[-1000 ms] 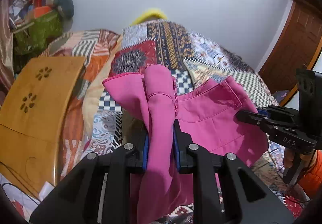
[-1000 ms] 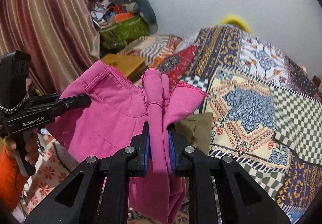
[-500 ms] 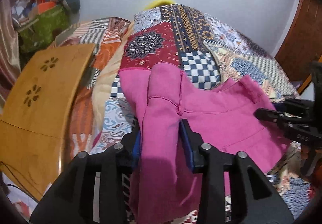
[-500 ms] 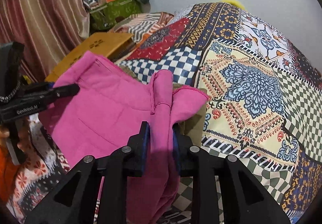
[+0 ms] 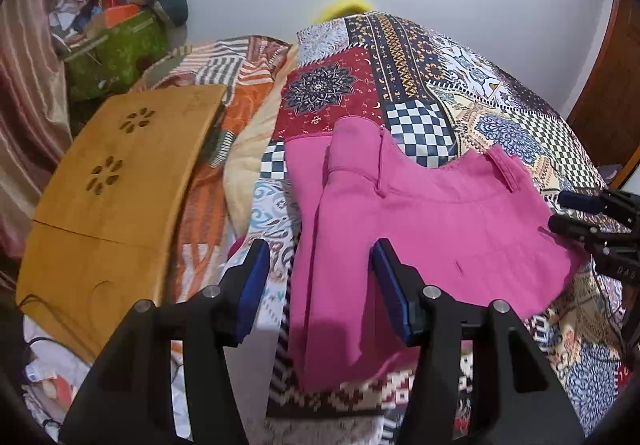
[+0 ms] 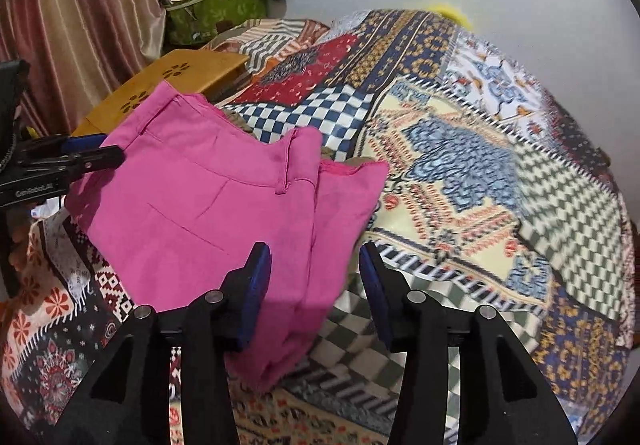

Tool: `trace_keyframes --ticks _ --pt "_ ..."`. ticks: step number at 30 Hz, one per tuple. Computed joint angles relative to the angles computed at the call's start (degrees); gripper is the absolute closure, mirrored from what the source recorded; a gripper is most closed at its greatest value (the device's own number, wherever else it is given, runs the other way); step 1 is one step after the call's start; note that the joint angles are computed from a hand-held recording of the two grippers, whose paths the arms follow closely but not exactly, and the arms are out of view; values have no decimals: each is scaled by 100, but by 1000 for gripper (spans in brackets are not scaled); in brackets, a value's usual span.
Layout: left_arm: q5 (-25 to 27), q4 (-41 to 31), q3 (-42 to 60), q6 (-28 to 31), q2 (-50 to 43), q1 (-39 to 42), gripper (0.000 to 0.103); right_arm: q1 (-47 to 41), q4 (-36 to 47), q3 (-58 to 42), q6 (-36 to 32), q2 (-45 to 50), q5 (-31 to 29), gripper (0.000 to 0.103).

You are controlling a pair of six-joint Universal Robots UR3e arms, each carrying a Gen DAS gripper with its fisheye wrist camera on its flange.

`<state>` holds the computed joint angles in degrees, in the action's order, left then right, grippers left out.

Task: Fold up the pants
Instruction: 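Lift both open grippers away from the folded pink pants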

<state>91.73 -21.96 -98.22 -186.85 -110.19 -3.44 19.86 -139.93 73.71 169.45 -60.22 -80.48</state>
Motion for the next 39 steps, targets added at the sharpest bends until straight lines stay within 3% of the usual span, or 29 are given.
trace_keyframes --ticks 10,17,29,36,39 --pt "349 -430 -439 -408 1510 -557 49 -60 -183 820 151 -1279 229 60" --pt "896 -933 -102 -654 2271 -1306 49 -101 -224 1380 88 -2477 403 60" --pt "2913 -1459 752 -1586 2564 -3659 49 -336 -439 2442 407 -4472 941 59" --pt "4567 -1959 1510 -2266 2015 -5262 49 -798 -378 3126 559 -5691 1514 56" --pt "5003 -2158 1891 -2353 1786 -5714 48 -898 -347 3358 574 -6206 1595 55"
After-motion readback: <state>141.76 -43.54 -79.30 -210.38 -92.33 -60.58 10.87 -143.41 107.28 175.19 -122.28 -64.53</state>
